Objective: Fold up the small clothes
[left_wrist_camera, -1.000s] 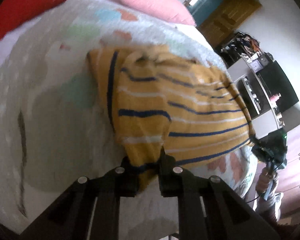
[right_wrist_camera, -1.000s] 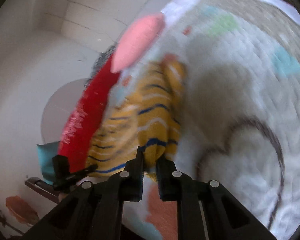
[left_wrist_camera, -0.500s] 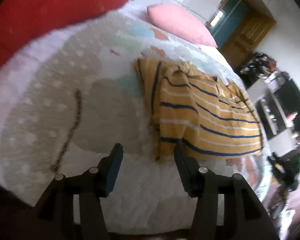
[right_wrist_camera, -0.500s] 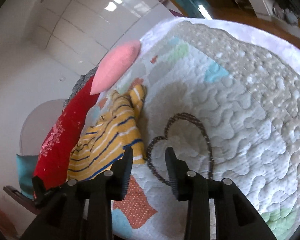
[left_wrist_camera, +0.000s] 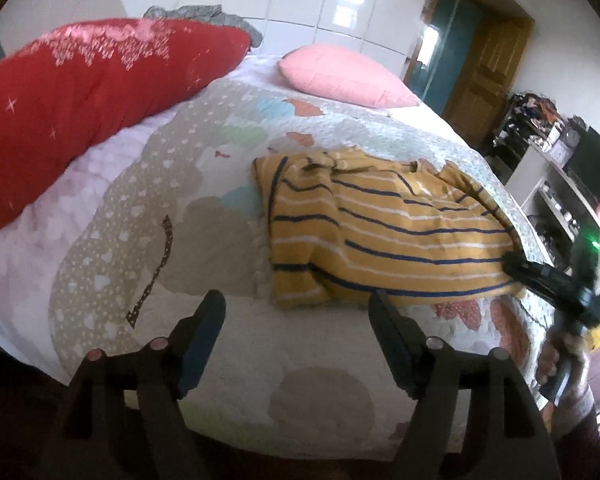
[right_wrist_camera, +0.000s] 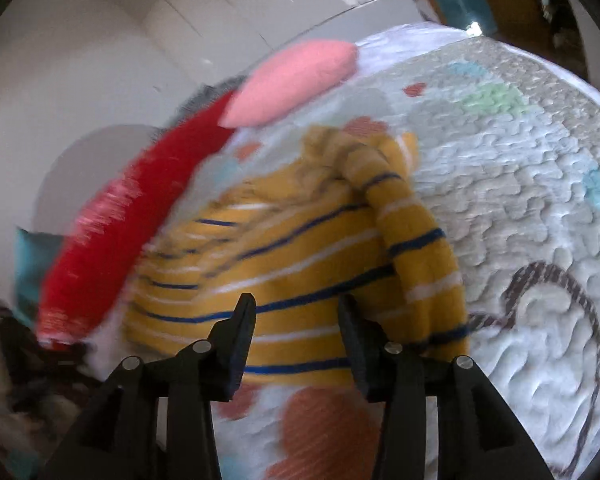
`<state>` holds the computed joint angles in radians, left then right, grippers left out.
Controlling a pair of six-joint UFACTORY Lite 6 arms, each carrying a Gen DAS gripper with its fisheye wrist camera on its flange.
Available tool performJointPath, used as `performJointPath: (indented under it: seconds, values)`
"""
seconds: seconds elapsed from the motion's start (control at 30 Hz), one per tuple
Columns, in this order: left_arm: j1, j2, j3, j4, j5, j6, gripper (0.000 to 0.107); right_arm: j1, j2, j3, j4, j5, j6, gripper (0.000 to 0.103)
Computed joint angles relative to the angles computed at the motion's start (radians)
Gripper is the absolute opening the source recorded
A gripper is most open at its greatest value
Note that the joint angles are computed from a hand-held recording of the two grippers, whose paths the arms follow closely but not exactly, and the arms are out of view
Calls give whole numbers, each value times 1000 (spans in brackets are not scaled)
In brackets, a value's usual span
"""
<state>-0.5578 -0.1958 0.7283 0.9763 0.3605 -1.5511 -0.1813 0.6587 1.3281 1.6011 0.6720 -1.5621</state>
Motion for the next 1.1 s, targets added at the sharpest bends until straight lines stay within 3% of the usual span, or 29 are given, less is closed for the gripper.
performJointPath:
  seconds: [0.13, 0.23, 0.3, 0.43, 0.77, 0.97, 1.1]
  values:
    - [-33, 6, 4, 29, 31, -30, 74, -13, 16, -3, 151, -156, -137, 45]
    - [-32, 9, -5, 31, 16, -47, 75, -105, 61, 34, 101, -66, -52, 43]
    - [-25, 10, -11, 37, 6, -58, 75, -122, 30, 9, 120, -139, -73, 55]
    - [-33, 9, -13, 47, 12, -75, 75, -168, -17, -31, 122, -114, -61, 58]
    - [-64, 14, -10, 58, 32, -92, 75, -46, -180, -150, 225, -133, -214, 61]
    - [-52, -1, -33, 67, 19, -119, 75, 35, -78, -55, 168, -175, -179, 62]
    - [-30, -20, -63, 84, 1, -140, 75, 27, 57, 60, 41, -192, -35, 62]
